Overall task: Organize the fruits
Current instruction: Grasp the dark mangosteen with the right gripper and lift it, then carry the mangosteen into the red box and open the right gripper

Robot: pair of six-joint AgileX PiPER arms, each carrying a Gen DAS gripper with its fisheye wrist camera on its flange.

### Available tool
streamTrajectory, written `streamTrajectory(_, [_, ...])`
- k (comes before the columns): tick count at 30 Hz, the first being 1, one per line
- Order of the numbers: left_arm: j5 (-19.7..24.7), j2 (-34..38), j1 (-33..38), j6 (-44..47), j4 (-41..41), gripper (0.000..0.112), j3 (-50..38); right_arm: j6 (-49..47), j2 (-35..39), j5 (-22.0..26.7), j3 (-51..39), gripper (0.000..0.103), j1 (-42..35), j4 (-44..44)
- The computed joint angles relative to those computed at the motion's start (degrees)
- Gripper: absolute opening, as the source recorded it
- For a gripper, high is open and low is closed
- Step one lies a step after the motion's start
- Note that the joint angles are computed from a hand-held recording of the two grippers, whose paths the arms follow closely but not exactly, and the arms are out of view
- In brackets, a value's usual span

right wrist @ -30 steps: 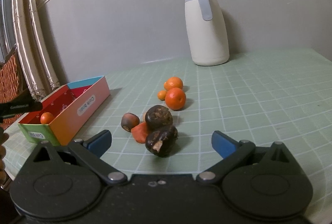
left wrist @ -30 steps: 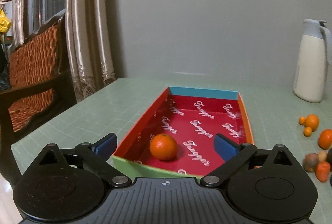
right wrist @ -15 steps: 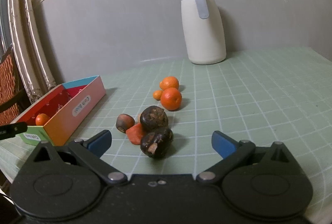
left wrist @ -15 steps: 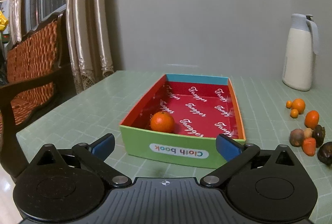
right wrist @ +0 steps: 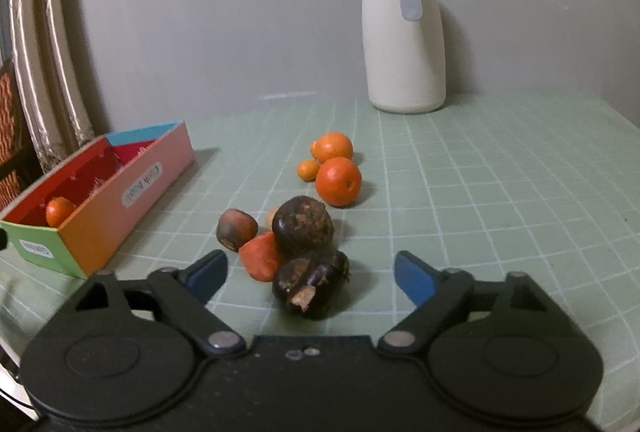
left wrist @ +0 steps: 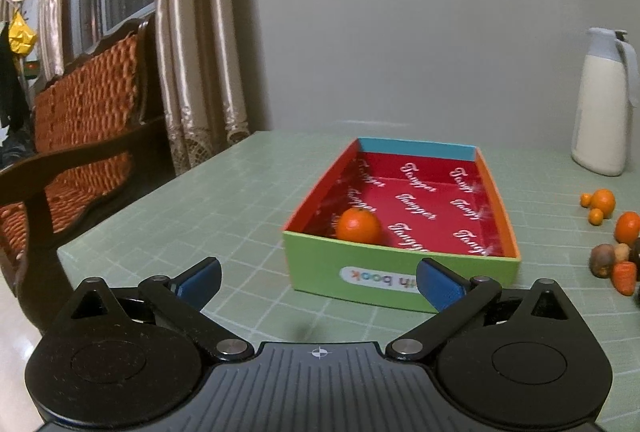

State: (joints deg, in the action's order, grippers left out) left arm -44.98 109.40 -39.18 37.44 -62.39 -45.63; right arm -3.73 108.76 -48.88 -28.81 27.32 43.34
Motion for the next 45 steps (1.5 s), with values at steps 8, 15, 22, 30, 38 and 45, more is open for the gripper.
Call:
streamTrajectory(8, [0.46, -0.32, 1.98, -0.27, 0.27, 0.103, 0.77, -2.8, 1.51, 4.46, -3.25, 0.047, -0.53, 1.35])
streamTrajectory(15, [0.78, -0.7, 3.21, -1.61, 1.29, 0.103, 1.71, -3.15, 1.81, 4.38, -3.72, 0.043, 0.39, 1.05])
streamTrajectory(22, [1.29, -0.99, 4.29, -2.52, 2.2, 0.103, 2.34, -4.54, 0.97, 2.53, -3.69, 0.043, 2.19, 1.67])
streamTrajectory(30, [2.01, -1.44, 6.04, -4.29, 3.54, 0.103, 3.04, -8.35, -1.19, 4.21, -6.32, 0.043, 3.57, 1.94])
streamTrajectory(38, [2.16, -2.89, 8.96, -7.5, 5.71, 0.103, 5.49, -10.89, -2.04, 8.26, -12.01, 0.043, 4.25, -0.23])
streamTrajectory(45, [2.21, -4.63, 13.05, -11.34, 8.42, 0.103, 8.73, -13.64, -0.64, 11.83, -18.96, 0.043, 5.01, -2.38])
